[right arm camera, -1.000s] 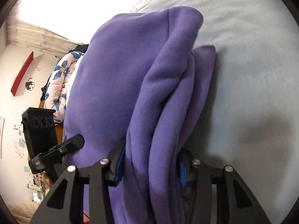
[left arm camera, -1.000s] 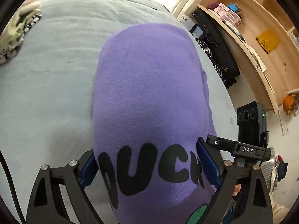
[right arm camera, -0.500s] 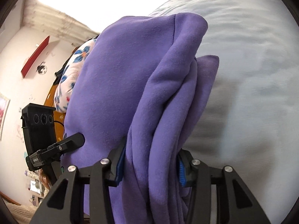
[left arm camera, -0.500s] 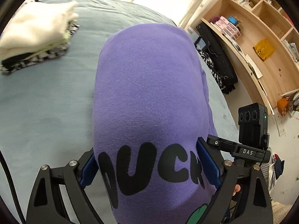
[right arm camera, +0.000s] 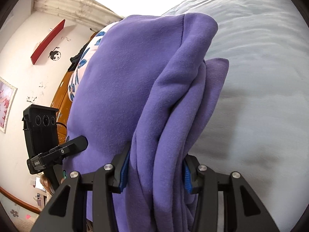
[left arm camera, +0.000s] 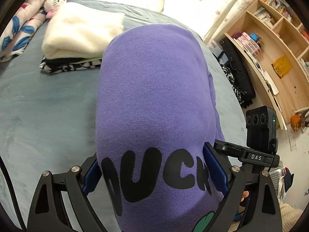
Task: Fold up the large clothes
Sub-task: 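Grasp the folded hoodie with both tools and carry it onto the clothes stack, then lower the hoodie onto the cream clothes stack and open both tools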
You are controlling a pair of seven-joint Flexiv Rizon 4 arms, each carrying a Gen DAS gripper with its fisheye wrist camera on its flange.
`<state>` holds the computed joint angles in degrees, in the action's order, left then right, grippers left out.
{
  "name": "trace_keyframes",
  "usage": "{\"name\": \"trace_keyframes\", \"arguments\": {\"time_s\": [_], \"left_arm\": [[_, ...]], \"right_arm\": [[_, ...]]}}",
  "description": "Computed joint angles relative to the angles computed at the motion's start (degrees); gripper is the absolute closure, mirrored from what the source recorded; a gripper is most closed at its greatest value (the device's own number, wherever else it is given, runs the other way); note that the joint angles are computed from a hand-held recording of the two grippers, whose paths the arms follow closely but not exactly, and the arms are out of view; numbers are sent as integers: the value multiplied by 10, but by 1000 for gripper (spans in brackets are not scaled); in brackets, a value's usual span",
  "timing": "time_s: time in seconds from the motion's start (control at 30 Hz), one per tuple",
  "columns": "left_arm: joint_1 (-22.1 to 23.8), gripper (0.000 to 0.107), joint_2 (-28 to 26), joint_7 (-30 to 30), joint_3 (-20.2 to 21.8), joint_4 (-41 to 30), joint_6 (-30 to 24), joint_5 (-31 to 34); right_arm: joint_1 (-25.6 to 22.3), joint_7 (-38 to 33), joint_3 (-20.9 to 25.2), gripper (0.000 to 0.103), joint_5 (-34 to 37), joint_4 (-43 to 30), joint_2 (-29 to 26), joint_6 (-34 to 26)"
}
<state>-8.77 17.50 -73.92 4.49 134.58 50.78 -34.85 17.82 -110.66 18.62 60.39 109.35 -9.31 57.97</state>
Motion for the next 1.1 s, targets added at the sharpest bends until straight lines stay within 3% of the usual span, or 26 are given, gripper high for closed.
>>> {"name": "trace_keyframes", "arguments": {"time_s": [0.23, 0.4, 0.8, 0.93, 1.03, 1.1], "left_arm": [[39, 14, -56, 47, 17, -55, -28, -8], [84, 14, -133, 84, 14, -154, -58, -32], [196, 14, -333, 146, -27, -415, -61, -77], [221, 12, -413, 153, -45, -469, -28, -66], [207, 8, -461, 99, -31, -476, 34, 1], [226, 4, -477, 113, -71, -455, 79, -36]], "right_arm": [[27, 58, 5, 59, -72, -80, -71, 17], [37, 115, 9, 59, -154, -171, -129, 30], [77, 197, 18, 59, -333, -552, -380, 8], [100, 241, 0, 59, -384, -678, -480, -25], [125, 311, -34, 58, -430, -774, -560, -81], [133, 325, -44, 56, -444, -793, -585, -76]]}}
